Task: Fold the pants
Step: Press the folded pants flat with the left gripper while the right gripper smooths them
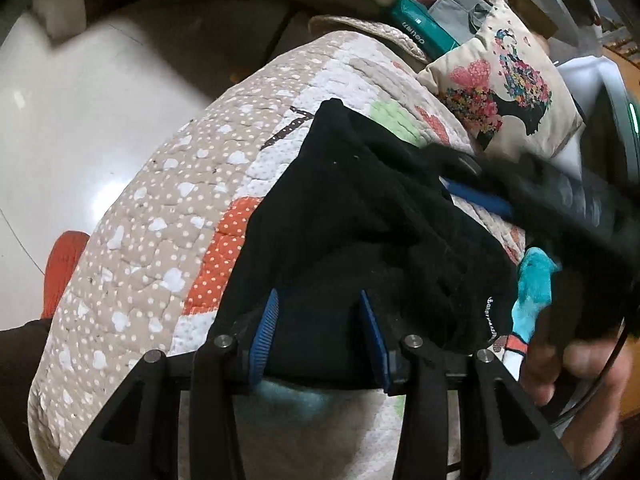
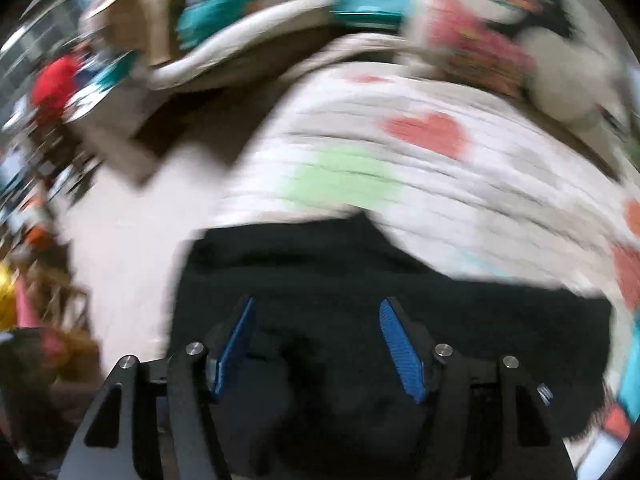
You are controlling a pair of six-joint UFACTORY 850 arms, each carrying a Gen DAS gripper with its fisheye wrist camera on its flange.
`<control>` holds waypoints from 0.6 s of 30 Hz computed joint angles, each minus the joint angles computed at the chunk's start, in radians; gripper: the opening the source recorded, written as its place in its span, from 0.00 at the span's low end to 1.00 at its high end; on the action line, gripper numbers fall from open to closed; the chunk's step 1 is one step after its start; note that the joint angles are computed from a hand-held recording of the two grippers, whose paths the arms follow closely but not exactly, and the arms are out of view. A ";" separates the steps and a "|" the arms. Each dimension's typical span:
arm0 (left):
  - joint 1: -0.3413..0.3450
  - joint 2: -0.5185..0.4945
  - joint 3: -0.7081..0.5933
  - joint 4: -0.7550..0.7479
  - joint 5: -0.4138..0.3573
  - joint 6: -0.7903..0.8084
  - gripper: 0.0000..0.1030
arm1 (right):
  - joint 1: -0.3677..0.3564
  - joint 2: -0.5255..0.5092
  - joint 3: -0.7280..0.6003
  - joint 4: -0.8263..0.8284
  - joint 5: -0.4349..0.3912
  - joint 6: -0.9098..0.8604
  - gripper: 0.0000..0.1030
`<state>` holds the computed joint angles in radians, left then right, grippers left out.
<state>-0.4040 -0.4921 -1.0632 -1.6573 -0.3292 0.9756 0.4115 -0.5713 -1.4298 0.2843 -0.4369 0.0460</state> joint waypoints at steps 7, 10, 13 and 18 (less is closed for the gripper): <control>-0.001 -0.006 0.002 -0.062 0.003 0.066 0.40 | 0.100 -0.332 -0.444 -0.398 -0.333 0.087 0.64; -0.002 -0.006 0.000 -0.037 0.003 0.042 0.41 | 0.098 -0.363 -0.497 -0.507 -0.335 0.224 0.74; 0.002 -0.008 -0.005 -0.009 -0.009 -0.001 0.42 | 0.044 -0.299 -0.442 -0.454 -0.218 0.328 0.74; 0.006 -0.011 -0.011 0.017 -0.021 -0.047 0.44 | -0.009 -0.220 -0.352 -0.531 -0.211 0.476 0.74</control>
